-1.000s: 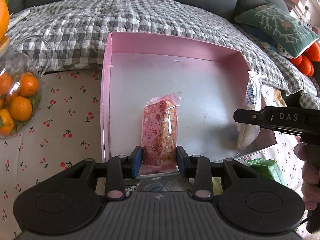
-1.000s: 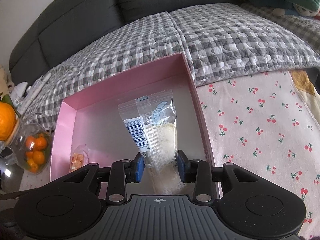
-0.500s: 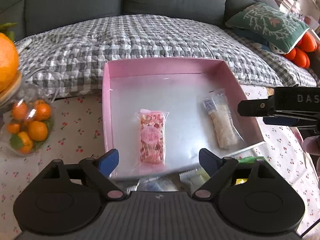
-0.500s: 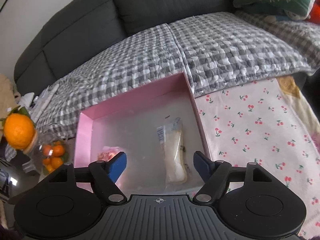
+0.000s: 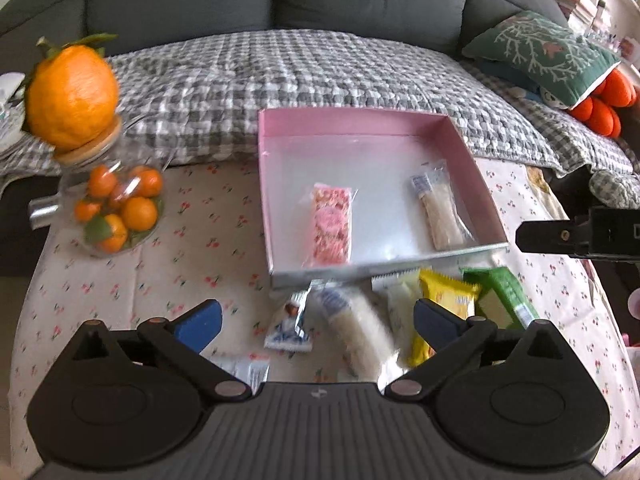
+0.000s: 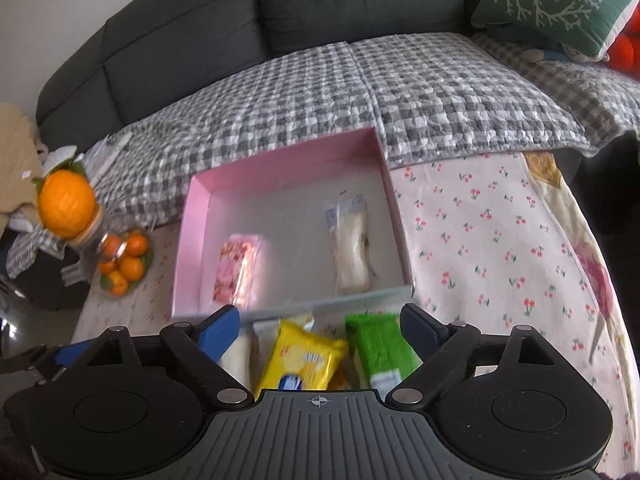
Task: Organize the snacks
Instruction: 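Withdraw both tools from the box back over the snacks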
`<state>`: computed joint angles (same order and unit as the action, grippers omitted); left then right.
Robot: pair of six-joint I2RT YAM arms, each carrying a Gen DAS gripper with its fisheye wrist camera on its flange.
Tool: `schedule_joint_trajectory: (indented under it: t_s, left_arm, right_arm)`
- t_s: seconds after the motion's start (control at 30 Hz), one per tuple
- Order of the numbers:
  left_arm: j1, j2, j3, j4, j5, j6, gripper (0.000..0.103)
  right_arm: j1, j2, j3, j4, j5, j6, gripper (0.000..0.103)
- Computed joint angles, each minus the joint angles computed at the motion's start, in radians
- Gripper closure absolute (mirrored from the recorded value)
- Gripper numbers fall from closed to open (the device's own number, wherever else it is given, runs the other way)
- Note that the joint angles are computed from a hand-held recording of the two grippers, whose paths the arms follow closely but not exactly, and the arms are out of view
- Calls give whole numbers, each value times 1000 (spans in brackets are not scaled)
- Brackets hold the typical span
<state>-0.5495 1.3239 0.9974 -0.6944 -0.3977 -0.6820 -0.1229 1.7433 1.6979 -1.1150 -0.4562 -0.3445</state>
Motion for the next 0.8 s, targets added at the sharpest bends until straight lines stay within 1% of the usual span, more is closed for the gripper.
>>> schedule_joint_trajectory:
  t_s: [0.17, 0.27, 0.37, 0.47, 0.53, 0.6, 0.7, 0.8]
  left_arm:
    - [-37, -44, -9, -71, -10, -56, 1]
    - [-68, -66, -21, -101, -23, -92, 1]
    - [-93, -78, -43, -113, -19, -116, 1]
    - [-108, -98, -80, -98, -6, -133, 1]
    - [-106, -111, -102, -90, 24, -136, 2]
    - [-86, -110, -109, -85, 79, -126, 5]
    - [-52, -104, -118, -70, 160, -122, 10]
    - [-55, -87, -121, -62, 172, -125, 14]
  right_arm:
    - [-7, -68, -60, -26, 17, -42, 12]
    - [-18, -100, -95, -30, 8, -58, 11]
    - [-32, -123, -129, -21, 3, -64, 10]
    - [-59, -141, -177, 7, -9, -73, 10]
    - [-81, -140, -200, 17, 0, -70, 10]
    - [-85, -109, -177, -3, 50, -53, 10]
    - [-103, -75, -166, 14, 76, -25, 10]
    - [-104, -37, -153, 14, 105, -2, 10]
